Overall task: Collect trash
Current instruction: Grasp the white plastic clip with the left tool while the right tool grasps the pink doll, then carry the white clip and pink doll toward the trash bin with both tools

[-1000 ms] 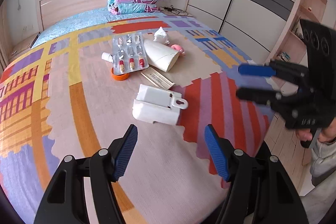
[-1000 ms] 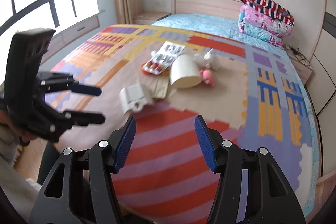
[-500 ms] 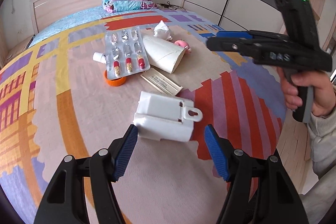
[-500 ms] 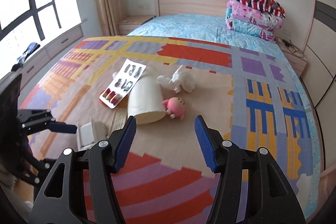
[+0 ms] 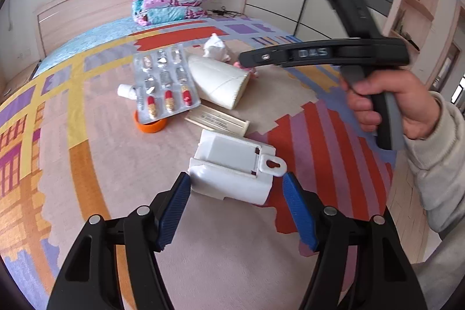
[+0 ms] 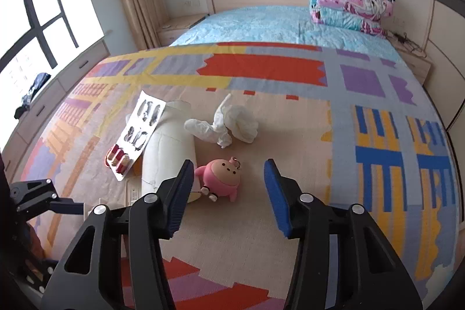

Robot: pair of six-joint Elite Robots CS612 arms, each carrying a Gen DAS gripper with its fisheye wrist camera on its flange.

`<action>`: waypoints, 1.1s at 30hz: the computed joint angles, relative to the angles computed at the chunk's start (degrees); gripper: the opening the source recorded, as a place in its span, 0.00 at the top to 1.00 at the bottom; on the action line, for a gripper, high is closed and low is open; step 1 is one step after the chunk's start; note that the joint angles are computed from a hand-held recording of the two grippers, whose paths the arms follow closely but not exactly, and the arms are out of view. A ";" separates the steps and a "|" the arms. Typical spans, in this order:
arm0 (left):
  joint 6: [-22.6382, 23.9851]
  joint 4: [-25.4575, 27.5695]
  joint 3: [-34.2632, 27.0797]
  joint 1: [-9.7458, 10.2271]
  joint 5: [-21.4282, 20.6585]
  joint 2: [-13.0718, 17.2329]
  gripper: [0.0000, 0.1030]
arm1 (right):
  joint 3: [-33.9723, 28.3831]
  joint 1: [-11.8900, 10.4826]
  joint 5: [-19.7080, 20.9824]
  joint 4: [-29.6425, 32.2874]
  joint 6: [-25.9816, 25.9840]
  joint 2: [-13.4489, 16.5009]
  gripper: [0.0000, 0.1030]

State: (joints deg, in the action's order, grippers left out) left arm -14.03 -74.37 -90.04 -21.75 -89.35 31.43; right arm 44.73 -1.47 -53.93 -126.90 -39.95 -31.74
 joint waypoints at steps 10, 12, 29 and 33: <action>0.52 -0.82 0.12 0.02 -2.14 0.05 0.72 | -2.97 -0.17 3.44 9.26 -1.50 1.30 0.68; 0.39 -0.60 0.18 -0.12 -1.55 -0.02 0.72 | -2.51 -0.21 3.22 8.55 -0.97 1.05 0.71; 7.21 0.56 1.88 0.15 0.44 -1.43 0.41 | -0.15 -0.89 3.85 6.97 -0.88 -0.40 0.71; 9.72 0.06 3.49 0.94 -1.90 -2.01 0.40 | -0.36 -0.97 4.10 6.96 -0.75 -0.30 0.71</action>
State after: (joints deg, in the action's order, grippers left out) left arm -4.32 -74.31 -86.56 -20.80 -91.25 29.43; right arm 44.37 -2.44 -49.83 -119.94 -40.71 -32.04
